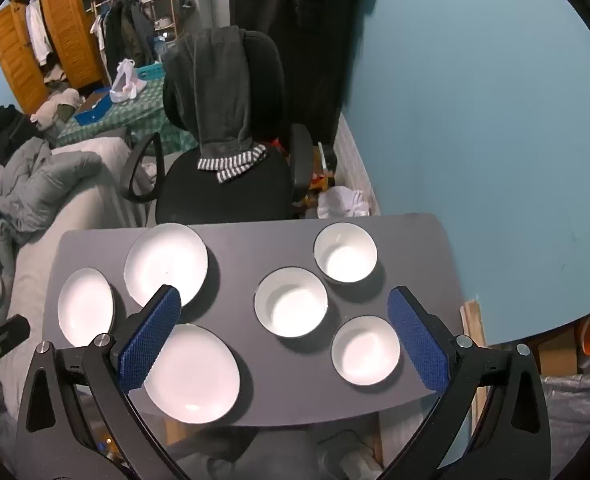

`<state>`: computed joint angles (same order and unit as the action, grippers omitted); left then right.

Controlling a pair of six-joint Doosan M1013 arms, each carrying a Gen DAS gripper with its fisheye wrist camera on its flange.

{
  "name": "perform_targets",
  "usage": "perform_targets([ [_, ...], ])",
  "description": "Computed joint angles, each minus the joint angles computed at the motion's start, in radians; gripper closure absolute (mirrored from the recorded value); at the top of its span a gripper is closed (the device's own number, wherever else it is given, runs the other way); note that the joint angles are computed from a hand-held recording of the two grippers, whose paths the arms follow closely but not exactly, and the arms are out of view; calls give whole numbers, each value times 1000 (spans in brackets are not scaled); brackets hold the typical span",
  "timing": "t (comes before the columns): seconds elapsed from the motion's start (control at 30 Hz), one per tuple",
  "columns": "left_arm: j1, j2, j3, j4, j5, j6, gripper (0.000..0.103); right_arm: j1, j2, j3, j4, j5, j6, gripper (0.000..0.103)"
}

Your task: Organize plates and bowls

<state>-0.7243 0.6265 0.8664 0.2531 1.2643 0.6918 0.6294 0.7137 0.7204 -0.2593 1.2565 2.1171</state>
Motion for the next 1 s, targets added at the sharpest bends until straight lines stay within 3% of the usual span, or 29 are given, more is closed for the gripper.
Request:
perform_targets([
  [0.27, 0, -5, 4, -29, -16, -22, 16, 1, 3, -5, 1, 6, 4, 2],
  [0.4, 18, -17, 38, -67, -59, 9, 16, 2, 0, -3, -3, -1, 6, 2],
  [1.0, 19, -35, 71, -59, -105, -11, 16, 15, 14, -20, -7, 6, -1, 2],
])
